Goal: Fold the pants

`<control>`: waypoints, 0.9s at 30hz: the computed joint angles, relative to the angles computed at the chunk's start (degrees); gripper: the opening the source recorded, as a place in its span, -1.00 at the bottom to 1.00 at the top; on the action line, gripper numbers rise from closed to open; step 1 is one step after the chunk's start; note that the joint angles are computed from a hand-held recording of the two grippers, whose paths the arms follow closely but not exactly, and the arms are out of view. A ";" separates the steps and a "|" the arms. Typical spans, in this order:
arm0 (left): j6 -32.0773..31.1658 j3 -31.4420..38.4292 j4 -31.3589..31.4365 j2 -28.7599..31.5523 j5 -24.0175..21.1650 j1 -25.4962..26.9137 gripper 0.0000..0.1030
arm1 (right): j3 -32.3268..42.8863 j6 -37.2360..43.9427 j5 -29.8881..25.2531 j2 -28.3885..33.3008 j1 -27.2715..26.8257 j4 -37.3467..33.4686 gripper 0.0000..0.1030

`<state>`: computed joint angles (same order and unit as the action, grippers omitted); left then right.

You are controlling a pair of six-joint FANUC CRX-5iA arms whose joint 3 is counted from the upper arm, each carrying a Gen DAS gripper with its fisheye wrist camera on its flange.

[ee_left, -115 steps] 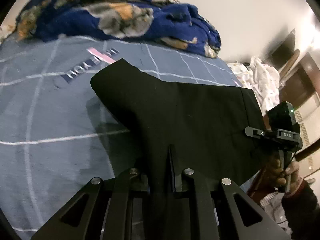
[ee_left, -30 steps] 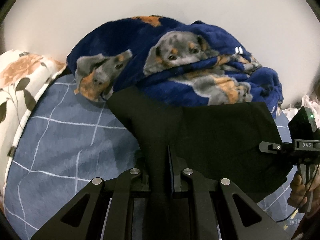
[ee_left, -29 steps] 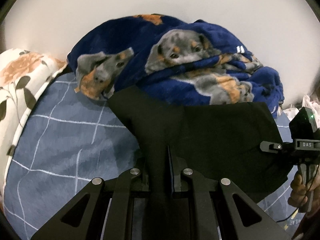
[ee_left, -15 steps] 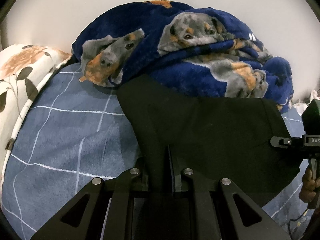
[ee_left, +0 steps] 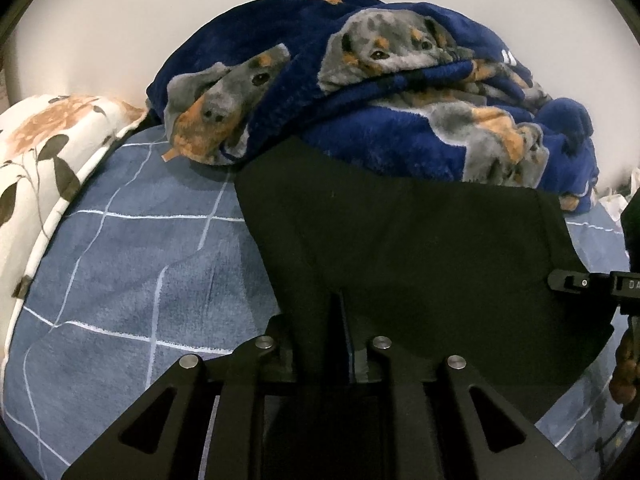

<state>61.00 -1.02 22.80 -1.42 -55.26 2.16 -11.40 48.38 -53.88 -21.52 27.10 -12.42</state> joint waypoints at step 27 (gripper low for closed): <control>1.31 -3.48 0.70 -1.34 4.33 0.43 -0.36 | -10.21 -16.15 6.65 -3.09 12.52 26.61 -0.40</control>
<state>62.32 -4.50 23.51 -2.76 -50.93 2.59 -21.60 32.23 -47.23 -24.61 39.62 14.19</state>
